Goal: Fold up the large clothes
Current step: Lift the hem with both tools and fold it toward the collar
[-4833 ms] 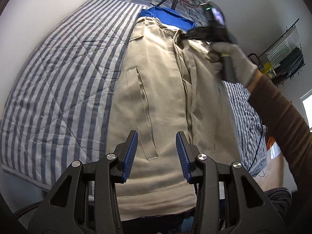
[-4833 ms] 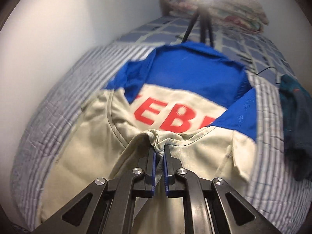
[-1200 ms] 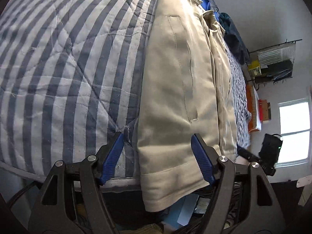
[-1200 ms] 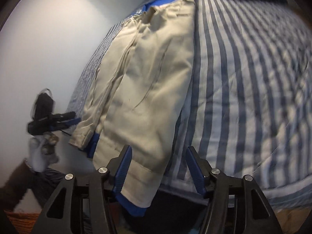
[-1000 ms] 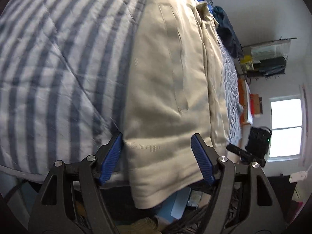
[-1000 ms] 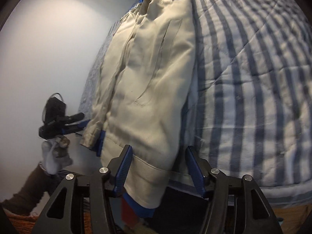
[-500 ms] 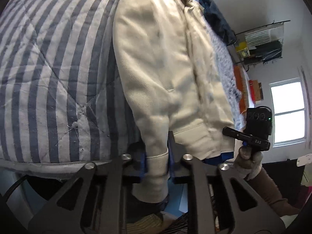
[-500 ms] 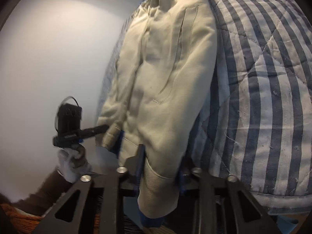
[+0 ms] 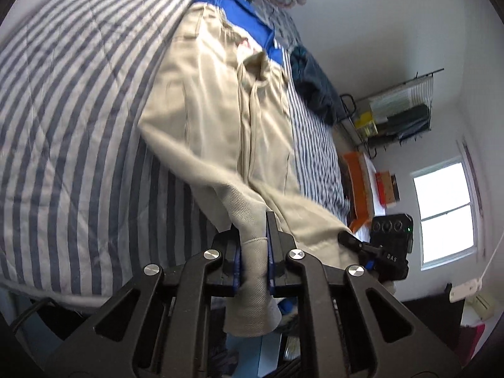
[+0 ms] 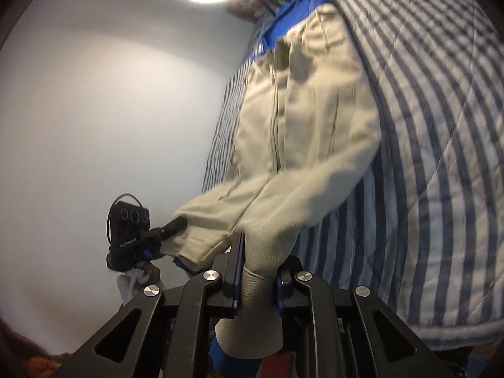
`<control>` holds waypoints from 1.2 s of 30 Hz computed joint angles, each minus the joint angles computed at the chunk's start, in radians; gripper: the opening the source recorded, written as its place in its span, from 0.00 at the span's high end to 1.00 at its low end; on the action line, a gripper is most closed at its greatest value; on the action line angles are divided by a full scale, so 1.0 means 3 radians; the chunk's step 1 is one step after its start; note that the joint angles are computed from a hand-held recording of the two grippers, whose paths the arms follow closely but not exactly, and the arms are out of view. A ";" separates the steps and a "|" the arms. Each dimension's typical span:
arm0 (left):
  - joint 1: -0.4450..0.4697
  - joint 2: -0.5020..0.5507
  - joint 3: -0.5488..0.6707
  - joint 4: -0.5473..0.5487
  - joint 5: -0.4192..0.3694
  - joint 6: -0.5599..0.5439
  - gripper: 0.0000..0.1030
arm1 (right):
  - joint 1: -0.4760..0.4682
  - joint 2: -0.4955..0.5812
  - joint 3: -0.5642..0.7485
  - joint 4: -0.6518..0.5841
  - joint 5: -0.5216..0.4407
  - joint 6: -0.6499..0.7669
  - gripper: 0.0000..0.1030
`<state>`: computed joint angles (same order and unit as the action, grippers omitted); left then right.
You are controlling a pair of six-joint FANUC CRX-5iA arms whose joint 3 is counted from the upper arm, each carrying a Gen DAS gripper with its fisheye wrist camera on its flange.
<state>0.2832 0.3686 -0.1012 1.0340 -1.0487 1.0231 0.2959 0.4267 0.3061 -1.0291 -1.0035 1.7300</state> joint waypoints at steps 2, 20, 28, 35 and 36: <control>-0.0019 0.0059 0.0125 -0.0006 0.0027 0.0057 0.91 | -0.0016 0.0023 0.0067 0.0012 0.0022 -0.0056 0.86; -0.0163 0.0983 0.1504 -0.0564 0.0184 0.0870 0.91 | 0.0089 0.0946 0.1587 0.0970 -0.0203 -0.1152 0.86; -0.0180 0.1401 0.2061 -0.0907 0.0053 0.1262 0.91 | 0.0091 0.1432 0.2165 0.1173 -0.0412 -0.1557 0.86; -0.0160 0.1538 0.2171 -0.0827 -0.0021 0.1327 0.83 | 0.0003 0.1546 0.2266 0.0917 -0.0439 -0.1660 0.62; -0.0149 0.1560 0.2204 -0.0811 -0.0072 0.1375 0.79 | -0.0033 0.1538 0.2255 0.0807 -0.0436 -0.1624 0.54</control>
